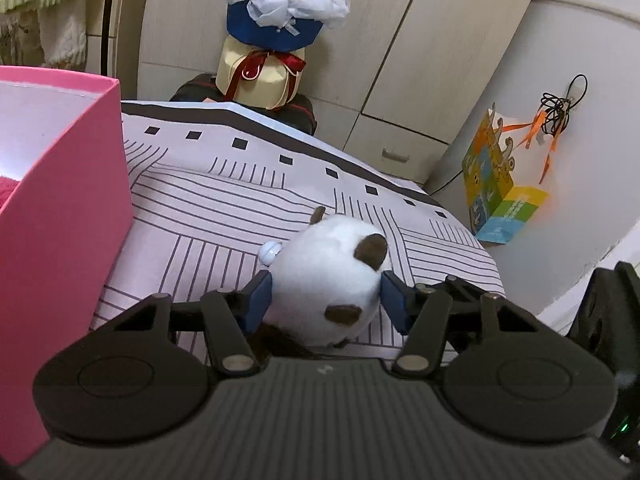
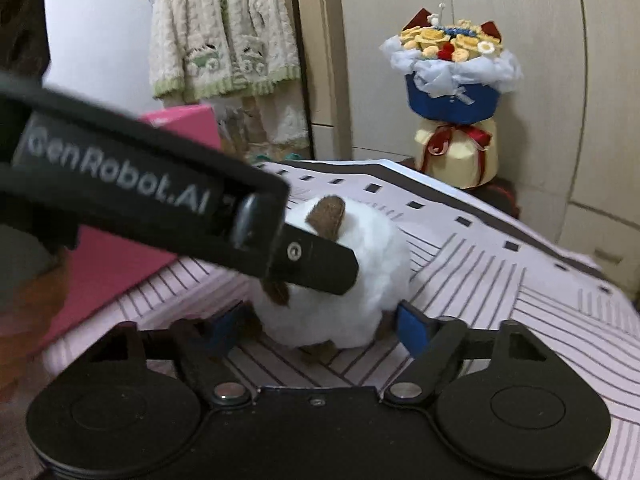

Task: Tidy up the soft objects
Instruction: 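Close the left tool around the white plush cat on the bed, then lift the plush cat with the left tool and carry it over the box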

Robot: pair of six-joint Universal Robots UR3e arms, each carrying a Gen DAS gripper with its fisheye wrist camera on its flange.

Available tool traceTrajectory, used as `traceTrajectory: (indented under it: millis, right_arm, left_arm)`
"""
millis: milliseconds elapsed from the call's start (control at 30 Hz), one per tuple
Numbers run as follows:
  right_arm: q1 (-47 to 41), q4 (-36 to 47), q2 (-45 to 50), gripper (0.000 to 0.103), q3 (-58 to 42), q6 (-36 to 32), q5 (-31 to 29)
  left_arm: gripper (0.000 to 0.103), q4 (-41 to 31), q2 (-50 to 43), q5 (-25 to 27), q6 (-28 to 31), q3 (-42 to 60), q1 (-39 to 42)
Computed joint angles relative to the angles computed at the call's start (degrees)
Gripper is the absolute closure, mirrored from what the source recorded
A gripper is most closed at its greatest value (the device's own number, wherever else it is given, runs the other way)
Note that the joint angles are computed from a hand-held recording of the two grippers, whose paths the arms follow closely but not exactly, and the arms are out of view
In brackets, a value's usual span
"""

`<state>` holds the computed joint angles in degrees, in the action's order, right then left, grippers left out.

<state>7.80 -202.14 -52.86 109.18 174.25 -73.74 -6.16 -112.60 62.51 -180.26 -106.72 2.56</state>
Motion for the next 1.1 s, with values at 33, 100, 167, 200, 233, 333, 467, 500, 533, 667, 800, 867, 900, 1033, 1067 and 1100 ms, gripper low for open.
traceTrajectory:
  millis: [33,100,167,200,233,333,467,500,533,667,800,867,900,1033,1067,1100]
  right_arm:
    - [0.3,-0.2,0.0,0.023,0.1,-0.2,-0.6]
    - [0.5,-0.4,-0.5,0.027,0.5,0.1,-1.2]
    - [0.7,-0.7,-0.8,0.033,1.1,1.0,-2.0]
    - [0.7,-1.3,-0.9,0.033,1.6,1.5,-2.1]
    - [0.9,-1.8,-1.1,0.034,2.0,1.8,-2.4]
    - [1.6,-3.3,-2.3,0.034,4.1,3.6,-3.2]
    - [1.0,-5.5,-5.4,0.034,9.2,6.8,-2.1]
    - [1.3,-5.8,-6.3,0.034,10.6,7.2,-2.6]
    - [1.8,-6.3,-7.1,0.034,11.9,7.3,-3.7]
    - [5.2,-8.3,-11.0,0.034,16.8,8.0,-9.1]
    - [12.7,-8.9,-13.2,0.034,18.9,8.8,-20.0]
    - [17.4,-8.8,-12.9,0.034,18.3,9.8,-26.9]
    - [20.0,-8.0,-12.8,0.034,17.8,10.6,-30.7]
    - [29.0,-7.2,-10.9,0.034,16.1,13.6,-42.8]
    - [30.4,-6.5,-11.0,0.034,16.0,15.3,-44.3]
    - [31.5,-5.7,-11.3,0.034,16.1,17.1,-45.3]
  left_arm:
    - [0.046,0.4,0.0,-0.2,-0.2,-0.3,0.1]
    - [0.047,1.2,-0.2,-0.4,-0.3,-0.6,0.3]
    - [0.048,1.8,-0.2,0.3,0.2,-0.8,0.1]
    - [0.048,1.5,0.0,0.1,0.7,-0.8,0.1]
    - [0.048,1.0,0.3,-0.2,1.2,-0.9,0.2]
    - [0.048,-1.1,2.9,-1.8,2.5,-2.2,1.0]
    - [0.048,-3.6,8.0,-3.5,6.7,-6.1,2.1]
    - [0.048,-5.1,9.8,-3.9,8.2,-7.1,2.4]
    - [0.048,-6.3,11.3,-4.2,9.3,-8.0,2.6]
    - [0.048,-8.8,18.4,-5.2,14.8,-13.4,3.4]
    - [0.048,-13.9,26.6,-8.1,20.6,-18.9,6.1]
    - [0.048,-18.1,31.2,-10.1,24.1,-21.5,8.1]
    - [0.048,-20.8,33.7,-11.2,26.2,-22.7,9.3]
    - [0.048,-31.3,42.6,-14.8,33.7,-26.1,13.8]
    - [0.048,-34.6,45.0,-15.6,36.2,-26.8,15.2]
    - [0.048,-37.3,47.0,-16.1,38.1,-27.3,16.0]
